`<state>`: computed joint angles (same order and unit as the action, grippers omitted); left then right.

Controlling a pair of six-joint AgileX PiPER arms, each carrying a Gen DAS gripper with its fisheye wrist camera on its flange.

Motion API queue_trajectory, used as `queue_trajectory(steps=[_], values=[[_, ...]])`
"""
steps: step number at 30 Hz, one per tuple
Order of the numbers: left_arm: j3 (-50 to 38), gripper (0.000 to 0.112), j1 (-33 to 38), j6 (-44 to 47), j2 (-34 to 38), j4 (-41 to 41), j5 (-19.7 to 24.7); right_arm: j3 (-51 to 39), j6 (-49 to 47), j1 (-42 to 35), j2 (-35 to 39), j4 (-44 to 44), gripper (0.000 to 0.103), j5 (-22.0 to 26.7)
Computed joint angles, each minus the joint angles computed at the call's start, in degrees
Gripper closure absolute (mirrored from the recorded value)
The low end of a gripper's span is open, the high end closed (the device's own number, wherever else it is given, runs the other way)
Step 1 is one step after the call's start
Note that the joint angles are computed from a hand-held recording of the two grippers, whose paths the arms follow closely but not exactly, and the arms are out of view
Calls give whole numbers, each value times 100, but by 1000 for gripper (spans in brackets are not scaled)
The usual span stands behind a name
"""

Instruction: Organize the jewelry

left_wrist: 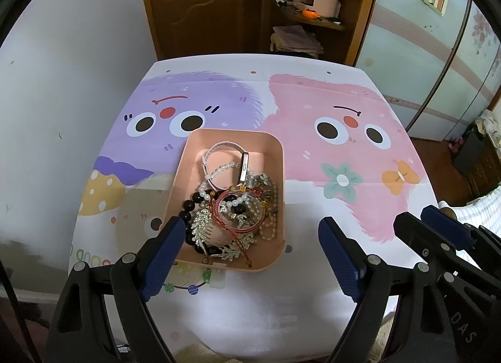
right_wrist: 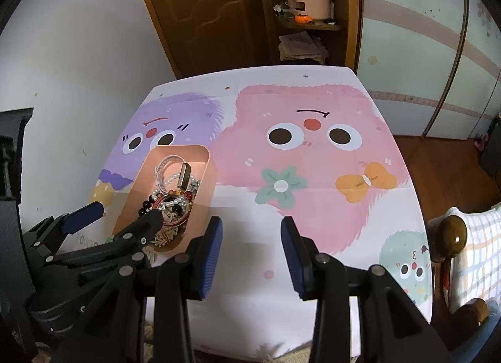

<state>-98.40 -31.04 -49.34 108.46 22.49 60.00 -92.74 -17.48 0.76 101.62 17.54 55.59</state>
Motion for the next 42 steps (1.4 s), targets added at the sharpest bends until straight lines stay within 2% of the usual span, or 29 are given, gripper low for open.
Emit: queue_trajectory(steps=[42], values=[[118,27,37,44,-63,14,-20,43,-9,-10,26,68,64,-2]])
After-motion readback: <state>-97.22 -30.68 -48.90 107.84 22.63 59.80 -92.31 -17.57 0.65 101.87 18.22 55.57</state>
